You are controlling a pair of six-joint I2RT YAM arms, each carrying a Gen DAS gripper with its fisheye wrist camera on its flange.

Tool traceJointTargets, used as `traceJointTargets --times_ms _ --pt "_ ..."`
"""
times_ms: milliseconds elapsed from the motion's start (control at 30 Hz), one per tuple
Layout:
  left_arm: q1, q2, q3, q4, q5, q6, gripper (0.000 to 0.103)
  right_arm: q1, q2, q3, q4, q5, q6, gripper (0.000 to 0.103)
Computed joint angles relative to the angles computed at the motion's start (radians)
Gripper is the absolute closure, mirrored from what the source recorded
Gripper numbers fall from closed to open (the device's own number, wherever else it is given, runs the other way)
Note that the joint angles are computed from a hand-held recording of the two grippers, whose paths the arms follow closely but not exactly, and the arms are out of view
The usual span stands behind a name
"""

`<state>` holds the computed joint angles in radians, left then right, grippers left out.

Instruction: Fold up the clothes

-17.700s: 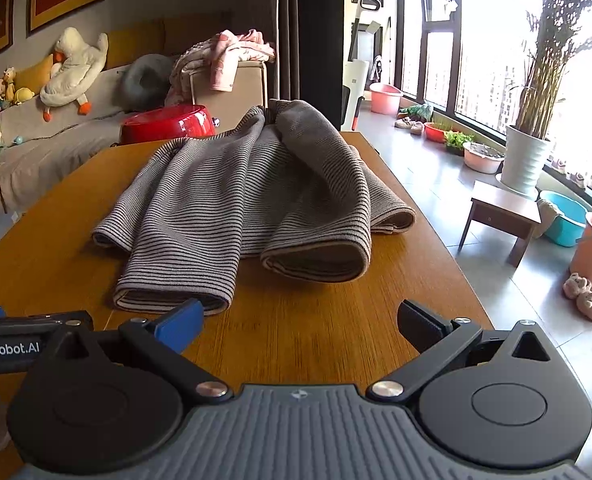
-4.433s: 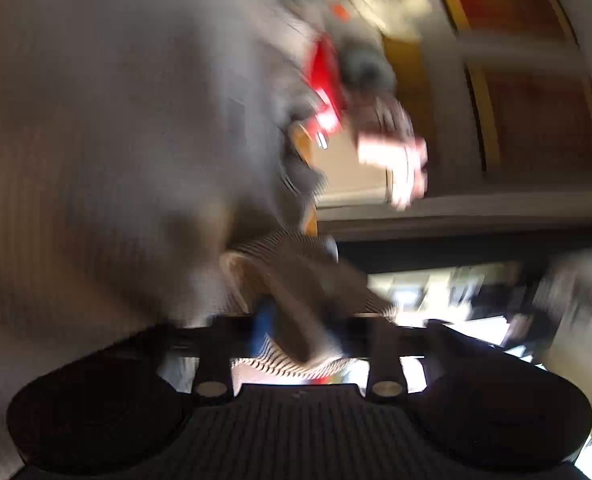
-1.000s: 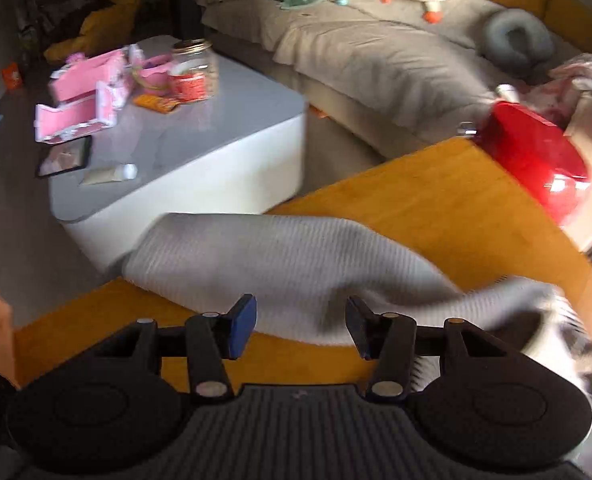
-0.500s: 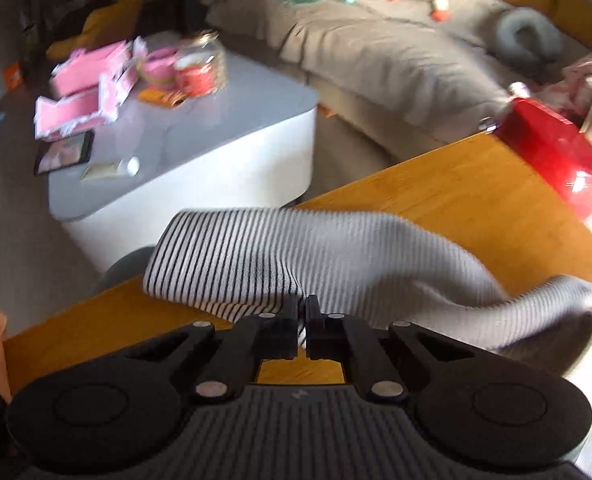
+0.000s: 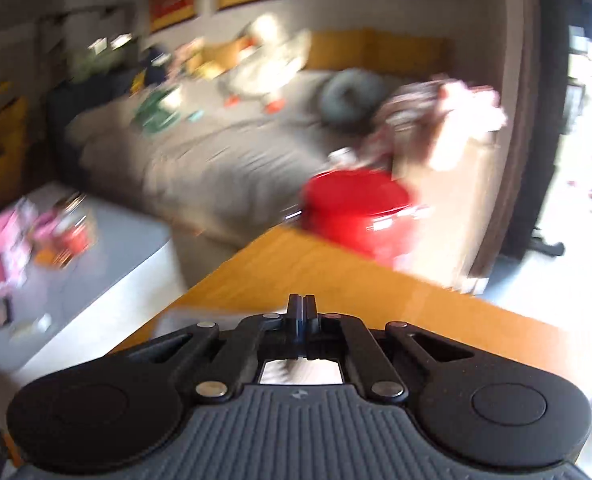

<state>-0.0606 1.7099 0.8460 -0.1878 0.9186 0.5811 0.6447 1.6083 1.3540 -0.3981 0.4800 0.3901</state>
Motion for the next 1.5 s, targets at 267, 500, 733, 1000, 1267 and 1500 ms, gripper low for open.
traceJointTargets --times_ms 267,500,733,1000,1267,1500 --pt "-0.063 -0.026 -0.021 0.101 -0.051 -0.126 0.000 -0.082 -0.203 -0.257 -0.090 0.066 0.099 0.101" --pt "-0.047 -0.181 -0.129 0.282 -0.125 -0.254 0.010 -0.030 -0.205 -0.398 0.025 0.020 0.134 0.082" --pt "-0.055 -0.180 -0.083 0.317 -0.395 -0.321 0.021 0.055 -0.208 -0.458 0.106 0.036 0.171 0.066" --pt "-0.051 -0.106 0.005 0.228 -0.356 -0.304 0.024 0.140 -0.236 -0.499 0.187 -0.060 0.237 0.061" --pt "-0.049 -0.084 0.016 0.208 -0.356 -0.302 0.021 0.132 -0.219 -0.585 0.410 -0.251 0.518 0.050" --pt "-0.031 -0.060 0.041 0.182 -0.347 -0.311 0.013 0.111 -0.033 -0.379 0.382 -0.201 0.393 0.099"
